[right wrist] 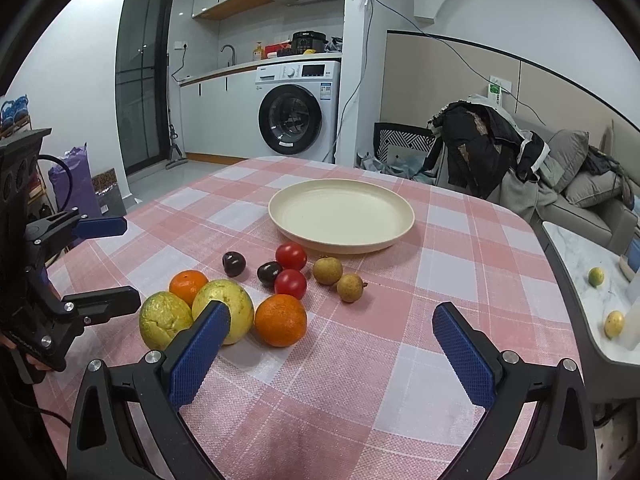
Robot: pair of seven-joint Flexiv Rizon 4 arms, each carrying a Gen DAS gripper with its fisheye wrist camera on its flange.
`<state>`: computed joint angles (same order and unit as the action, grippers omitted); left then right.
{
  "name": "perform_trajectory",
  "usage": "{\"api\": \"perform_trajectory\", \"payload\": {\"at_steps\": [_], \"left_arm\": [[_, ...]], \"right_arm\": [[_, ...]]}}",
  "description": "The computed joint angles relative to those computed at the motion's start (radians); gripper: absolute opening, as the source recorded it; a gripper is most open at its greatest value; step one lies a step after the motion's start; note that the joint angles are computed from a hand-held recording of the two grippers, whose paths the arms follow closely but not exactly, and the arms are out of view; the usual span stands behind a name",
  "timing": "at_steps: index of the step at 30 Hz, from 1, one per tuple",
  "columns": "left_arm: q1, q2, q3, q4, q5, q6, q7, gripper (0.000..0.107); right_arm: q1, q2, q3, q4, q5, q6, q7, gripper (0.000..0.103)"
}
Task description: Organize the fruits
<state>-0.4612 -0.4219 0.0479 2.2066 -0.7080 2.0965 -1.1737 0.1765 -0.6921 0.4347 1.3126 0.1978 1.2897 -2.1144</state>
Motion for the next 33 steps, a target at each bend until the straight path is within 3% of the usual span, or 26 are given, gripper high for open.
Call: {"api": "perform_trajectory", "payload": {"at_steps": [8, 18, 23, 25, 27, 31, 33], "left_arm": [[0.042, 0.033, -0.015, 0.010, 0.070, -0.105, -0.049, 0.102], [0.095, 0.033, -0.011, -0.026, 0.230, -0.282, -0.152, 0.096], [0.149, 0.032, -0.044, -0.040, 0.289, -0.328, -0.205, 0.086], [0.197, 0.036, -0.086, -0.041, 0.317, -0.347, -0.220, 0.081], [0.198, 0.033, -0.079, -0.051, 0.341, -0.362, -0.236, 0.078], [0.277, 0.039, -0.154, -0.048, 0.391, -0.363, -0.267, 0.072], [0.311, 0.044, -0.186, -0.046, 0.416, -0.370, -0.280, 0.068]], "right_arm": [[0.008, 0.005, -0.011, -0.012, -0.002, -0.045, 0.000, 0.103], [0.048, -0.015, -0.078, -0.092, -0.018, -0.278, 0.037, 0.102], [0.084, -0.025, -0.116, -0.109, -0.035, -0.329, 0.036, 0.094], [0.094, -0.037, -0.124, -0.130, -0.043, -0.361, 0.039, 0.087], [0.104, -0.047, -0.132, -0.147, -0.052, -0.389, 0.040, 0.079], [0.118, -0.065, -0.143, -0.172, -0.063, -0.420, 0.038, 0.076], [0.120, -0.072, -0.144, -0.186, -0.062, -0.434, 0.035, 0.065]]}}
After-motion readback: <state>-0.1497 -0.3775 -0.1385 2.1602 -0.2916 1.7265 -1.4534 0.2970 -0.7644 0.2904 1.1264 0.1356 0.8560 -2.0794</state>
